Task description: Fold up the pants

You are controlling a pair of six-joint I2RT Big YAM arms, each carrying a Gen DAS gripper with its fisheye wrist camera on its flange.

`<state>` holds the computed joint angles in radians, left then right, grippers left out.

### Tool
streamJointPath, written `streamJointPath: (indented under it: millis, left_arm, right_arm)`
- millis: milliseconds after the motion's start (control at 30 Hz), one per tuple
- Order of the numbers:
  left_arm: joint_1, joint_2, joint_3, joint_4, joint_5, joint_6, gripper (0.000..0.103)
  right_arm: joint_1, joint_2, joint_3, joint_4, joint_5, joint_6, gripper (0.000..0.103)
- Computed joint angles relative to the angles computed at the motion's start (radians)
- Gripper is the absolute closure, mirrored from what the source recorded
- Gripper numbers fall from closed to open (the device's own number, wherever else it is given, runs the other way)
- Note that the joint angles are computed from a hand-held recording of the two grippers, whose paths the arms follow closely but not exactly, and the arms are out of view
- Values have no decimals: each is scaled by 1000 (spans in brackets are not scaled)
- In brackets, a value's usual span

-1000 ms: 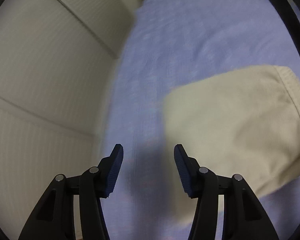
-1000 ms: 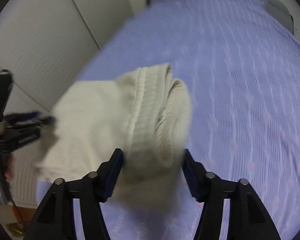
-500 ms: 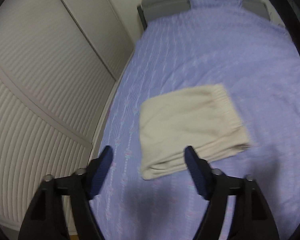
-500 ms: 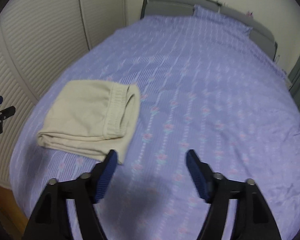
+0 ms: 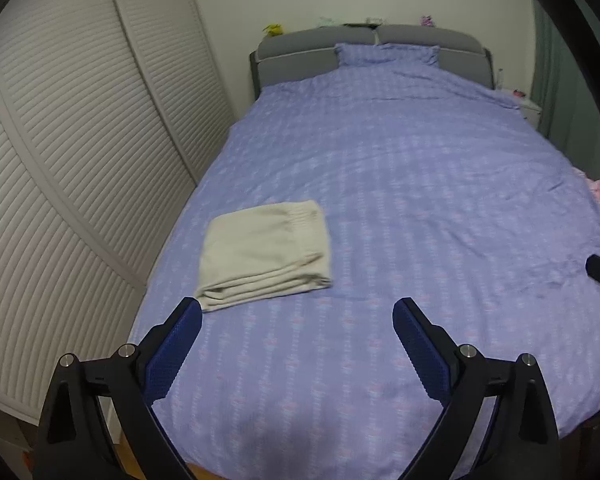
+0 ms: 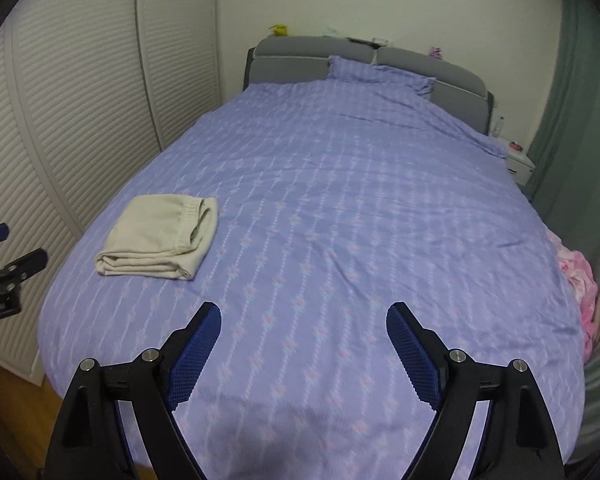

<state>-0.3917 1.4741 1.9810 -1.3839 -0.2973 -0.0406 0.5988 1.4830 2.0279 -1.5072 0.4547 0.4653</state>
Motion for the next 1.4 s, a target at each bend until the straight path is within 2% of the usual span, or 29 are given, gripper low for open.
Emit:
streamJointPath:
  millis: [133, 267, 400, 533, 800, 867, 1000, 1167, 1267, 1400]
  left_arm:
    - [-104, -37, -14, -17, -68, -20, 5]
    - [-191, -57, -1, -54, -89, -90, 5]
    - [-248, -73, 15, -73, -103, -160, 5]
    - [-289, -77, 19, -102, -131, -195, 5]
    - [-336, -86, 15, -112, -138, -253, 4]
    - [-341, -85, 17, -106, -137, -251, 0]
    - [-360, -76, 32, -112, -168, -238, 0]
    - [-364, -77, 39, -102, -165, -227, 0]
    - [-368, -75, 40, -101, -196, -229, 0]
    - [-362, -78, 39, -100, -186, -240, 0]
  right_arm:
    - [9, -122, -85, -24, 19, 24, 17]
    - [1, -218, -130, -53, 28, 65, 17]
    - [2, -285, -161, -58, 66, 97, 17]
    - [1, -326, -177, -70, 85, 79, 17]
    - [-12, -367, -196, -78, 95, 67, 17]
    - [-19, -370, -195, -79, 94, 62, 17]
    - [-18, -372, -194, -81, 105, 63, 17]
    - [-21, -376, -197, -69, 107, 59, 17]
    - [-19, -377, -198, -68, 106, 66, 17]
    - [-13, -374, -196, -69, 110, 71, 17]
